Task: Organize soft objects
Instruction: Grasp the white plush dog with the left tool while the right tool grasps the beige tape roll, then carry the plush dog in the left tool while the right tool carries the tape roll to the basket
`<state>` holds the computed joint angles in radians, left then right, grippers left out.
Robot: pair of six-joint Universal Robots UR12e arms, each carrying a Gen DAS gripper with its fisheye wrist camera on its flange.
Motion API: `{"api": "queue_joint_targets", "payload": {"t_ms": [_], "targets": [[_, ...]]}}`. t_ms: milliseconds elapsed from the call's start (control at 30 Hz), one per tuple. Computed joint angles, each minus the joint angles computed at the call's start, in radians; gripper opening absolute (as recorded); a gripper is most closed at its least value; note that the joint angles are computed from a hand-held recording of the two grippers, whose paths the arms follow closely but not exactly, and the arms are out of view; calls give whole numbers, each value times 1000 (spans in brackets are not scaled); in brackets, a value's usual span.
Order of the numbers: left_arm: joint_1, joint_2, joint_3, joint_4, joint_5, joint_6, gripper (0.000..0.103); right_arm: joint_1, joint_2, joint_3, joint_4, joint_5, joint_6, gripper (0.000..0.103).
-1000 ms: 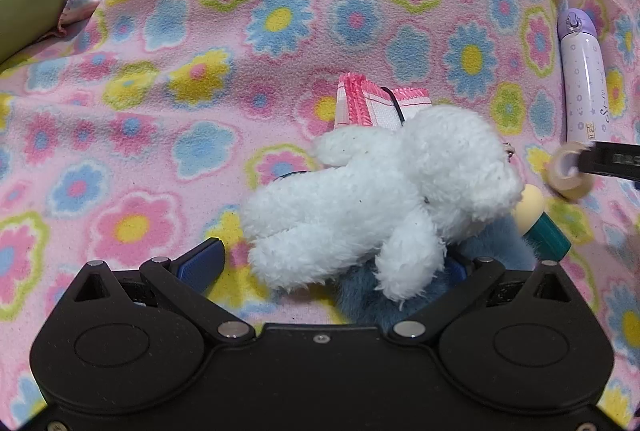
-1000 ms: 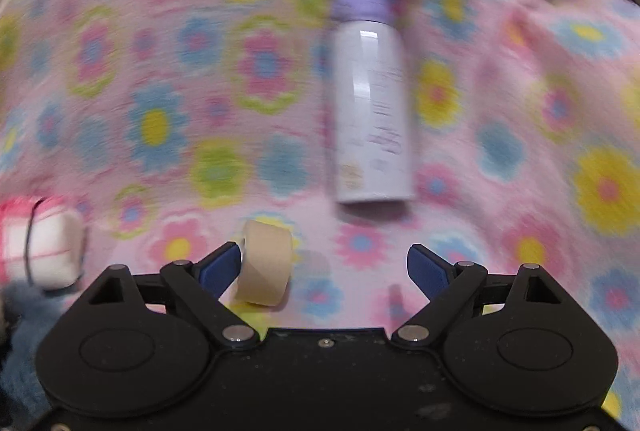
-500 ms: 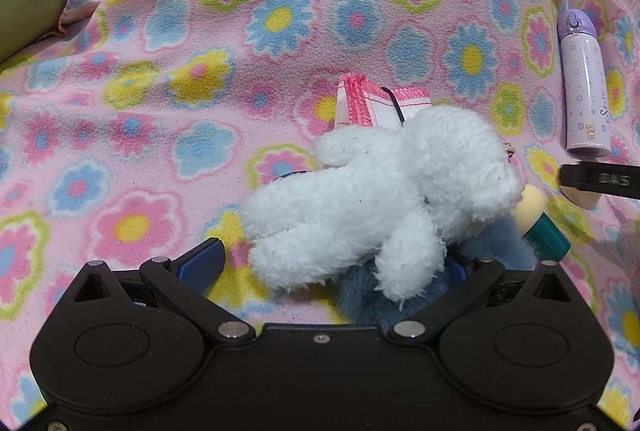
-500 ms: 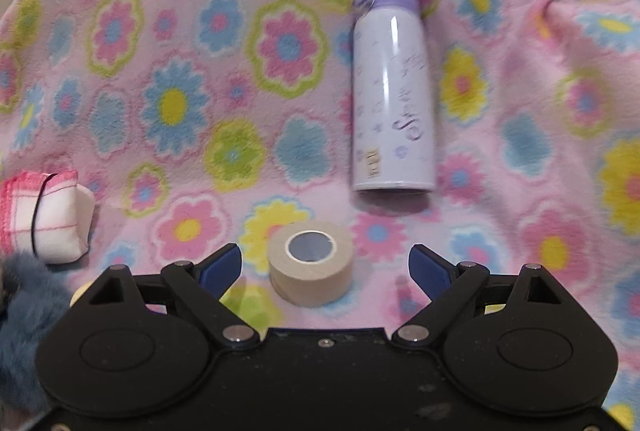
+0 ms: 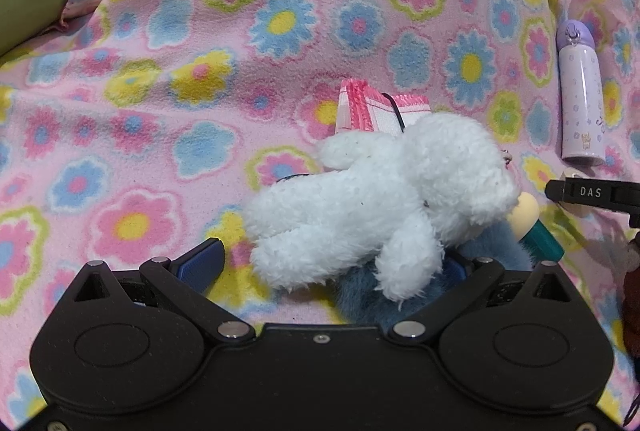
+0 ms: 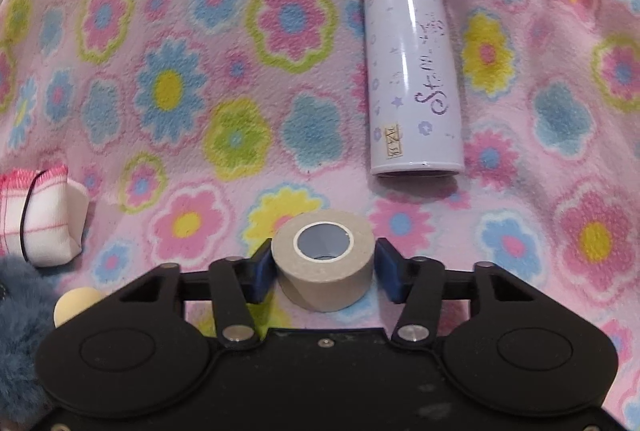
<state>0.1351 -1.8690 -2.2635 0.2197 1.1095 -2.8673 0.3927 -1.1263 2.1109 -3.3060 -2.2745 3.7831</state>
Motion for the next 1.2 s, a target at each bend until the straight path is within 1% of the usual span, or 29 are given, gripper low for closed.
{"api": "queue_joint_targets", "payload": {"t_ms": [100,200,267,333,467,533,700,800,933,967,1000,1067,1100,1200], "targets": [[3,4,-6,17,-3,-10,100,-2,-3,7,-17,8,1,49],[4,15,-16,42,11,-16,100,-5,-3,12,-34,18,5,49],[4,24,-25,79,18,-6,100,-4,-4,16,-44,22,12,49],[6,32,-27,101,9,9,100,-4,-4,18,-49,24,15,49],[6,39,-11,107,-24,-1,100,-4,-5,18,-50,26,17,49],[-6,32,2,115,-6,8,100,-4,-5,18,-49,26,16,49],[-45,12,49,28,49,109,100,-4,-5,18,-49,27,15,49],[-53,5,63,0,48,116,100,-5,-4,18,-50,27,15,50],[-66,-2,90,-73,44,113,100,-5,-4,17,-51,28,16,50],[-70,-3,94,-82,51,109,94,-5,-3,17,-52,28,17,50],[-72,-4,95,-80,51,106,75,-5,-3,17,-54,28,18,50],[-73,1,96,-98,37,108,58,-6,-3,20,-64,33,21,50],[-71,3,94,-96,28,102,57,-7,-4,23,-72,36,23,50],[-65,9,78,-38,11,76,53,-8,-5,29,-90,43,32,49]]}}
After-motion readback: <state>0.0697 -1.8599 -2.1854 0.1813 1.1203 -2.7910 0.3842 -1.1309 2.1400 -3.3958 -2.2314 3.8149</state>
